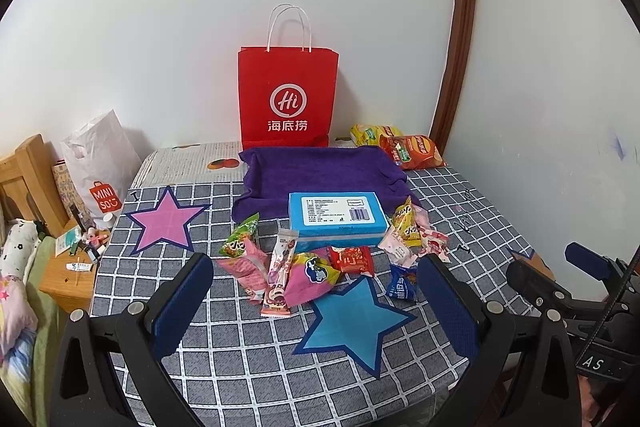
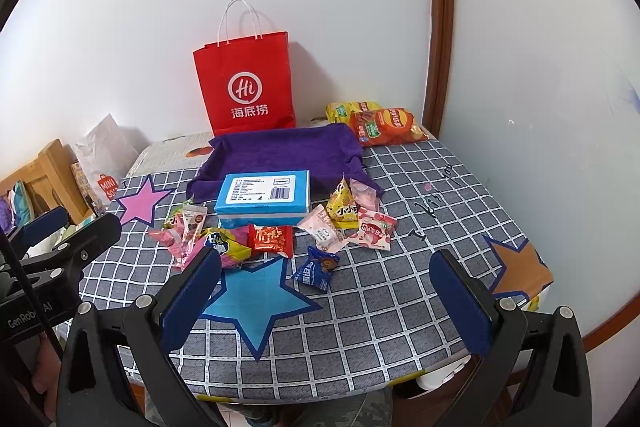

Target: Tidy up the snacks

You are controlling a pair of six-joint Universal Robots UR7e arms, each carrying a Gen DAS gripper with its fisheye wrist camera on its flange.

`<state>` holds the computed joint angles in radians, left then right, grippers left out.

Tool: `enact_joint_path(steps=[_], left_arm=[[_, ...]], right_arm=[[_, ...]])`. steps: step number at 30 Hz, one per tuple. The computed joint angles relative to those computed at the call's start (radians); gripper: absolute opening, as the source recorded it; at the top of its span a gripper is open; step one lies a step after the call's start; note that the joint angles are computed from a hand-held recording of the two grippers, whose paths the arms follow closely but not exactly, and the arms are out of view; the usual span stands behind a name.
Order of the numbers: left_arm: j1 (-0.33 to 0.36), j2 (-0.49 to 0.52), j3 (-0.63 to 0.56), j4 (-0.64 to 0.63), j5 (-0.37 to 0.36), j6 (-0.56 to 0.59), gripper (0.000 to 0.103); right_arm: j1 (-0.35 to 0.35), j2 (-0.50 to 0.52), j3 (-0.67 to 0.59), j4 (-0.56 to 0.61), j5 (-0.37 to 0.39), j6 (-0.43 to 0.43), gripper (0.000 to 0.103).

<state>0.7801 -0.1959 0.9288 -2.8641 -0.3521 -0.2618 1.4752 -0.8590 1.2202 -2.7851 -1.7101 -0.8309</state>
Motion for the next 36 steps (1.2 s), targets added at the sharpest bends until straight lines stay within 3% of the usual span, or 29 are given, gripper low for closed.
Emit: enact_joint_path(steps=[24, 36], left_arm=[[0.013, 0.005, -0.004, -0.02, -0.02, 0.024, 0.102], [0.051, 0.026, -0.066, 0.049, -0.05, 0.009, 0.102]], right_arm=[[0.004, 0.0, 0.006, -0.003, -0.004, -0.003, 0.103], [-0.004, 0.049, -0.065, 0.045, -0.012, -0.007, 0.103]])
